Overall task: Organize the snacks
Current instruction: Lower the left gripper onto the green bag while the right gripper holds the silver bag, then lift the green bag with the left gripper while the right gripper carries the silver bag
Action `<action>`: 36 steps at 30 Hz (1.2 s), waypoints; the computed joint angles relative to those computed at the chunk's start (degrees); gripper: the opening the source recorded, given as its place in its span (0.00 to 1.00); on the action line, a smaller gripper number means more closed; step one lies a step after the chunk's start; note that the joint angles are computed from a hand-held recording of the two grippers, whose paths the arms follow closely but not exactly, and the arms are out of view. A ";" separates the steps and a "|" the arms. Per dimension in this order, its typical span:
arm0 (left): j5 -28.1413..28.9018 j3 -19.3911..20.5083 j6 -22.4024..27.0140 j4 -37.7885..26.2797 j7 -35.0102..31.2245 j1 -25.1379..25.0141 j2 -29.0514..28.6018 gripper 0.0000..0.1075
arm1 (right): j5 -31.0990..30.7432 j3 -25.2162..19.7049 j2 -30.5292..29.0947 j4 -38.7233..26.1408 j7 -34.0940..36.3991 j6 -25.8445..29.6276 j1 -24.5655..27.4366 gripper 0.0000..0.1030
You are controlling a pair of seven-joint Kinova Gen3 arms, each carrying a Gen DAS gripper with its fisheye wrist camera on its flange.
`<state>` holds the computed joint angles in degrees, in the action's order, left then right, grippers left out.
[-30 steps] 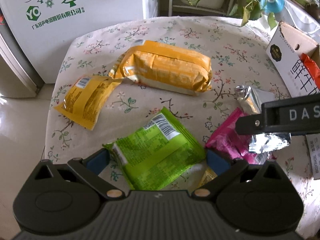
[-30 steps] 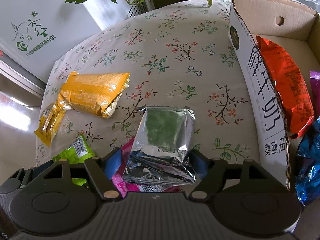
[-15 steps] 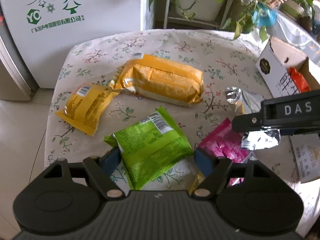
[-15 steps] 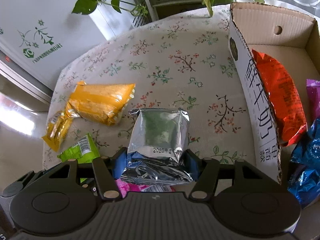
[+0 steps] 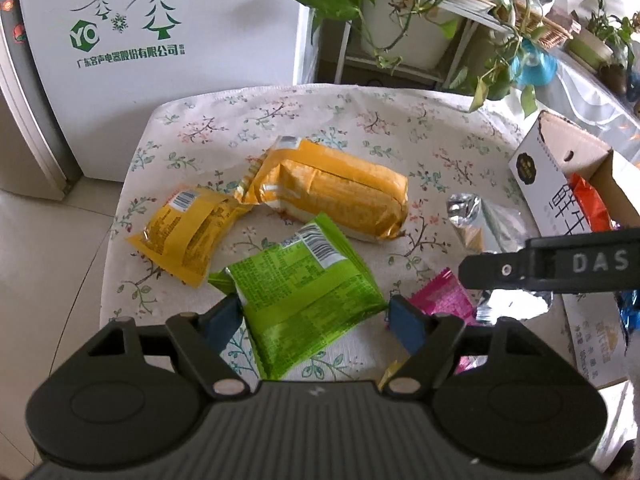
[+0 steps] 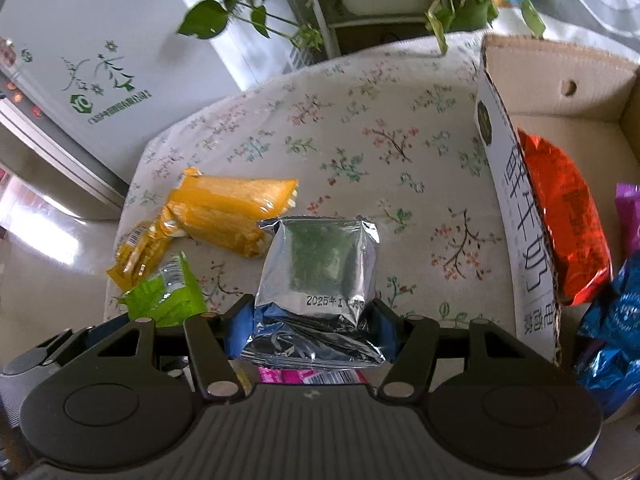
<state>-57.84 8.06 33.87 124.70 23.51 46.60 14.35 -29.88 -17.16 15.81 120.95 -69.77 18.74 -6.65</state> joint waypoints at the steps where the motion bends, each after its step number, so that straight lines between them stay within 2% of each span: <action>1: -0.06 -0.04 0.21 -0.06 0.17 0.09 0.00 0.73 | -0.75 -0.82 -0.28 0.14 1.01 -0.06 0.84 0.65; 8: -1.96 -0.08 1.67 -0.12 3.48 0.53 -0.30 0.73 | -5.03 -2.28 -3.20 1.05 6.81 -0.68 3.03 0.65; 16: -6.68 1.76 4.56 0.77 11.44 1.49 -1.41 0.73 | -16.24 -2.18 -7.03 2.24 20.20 0.18 6.14 0.65; 21: -7.82 3.76 7.79 0.60 15.10 3.10 -0.39 0.73 | -21.31 0.72 -8.34 2.41 26.35 2.45 6.44 0.65; 27: -8.53 4.97 8.59 0.30 21.70 5.64 0.26 0.73 | -27.25 5.28 -10.29 2.83 33.38 5.43 6.50 0.65; 36: -7.89 5.65 10.67 -4.62 19.53 7.91 1.36 0.73 | -34.57 12.90 -12.12 2.59 41.37 10.55 6.55 0.66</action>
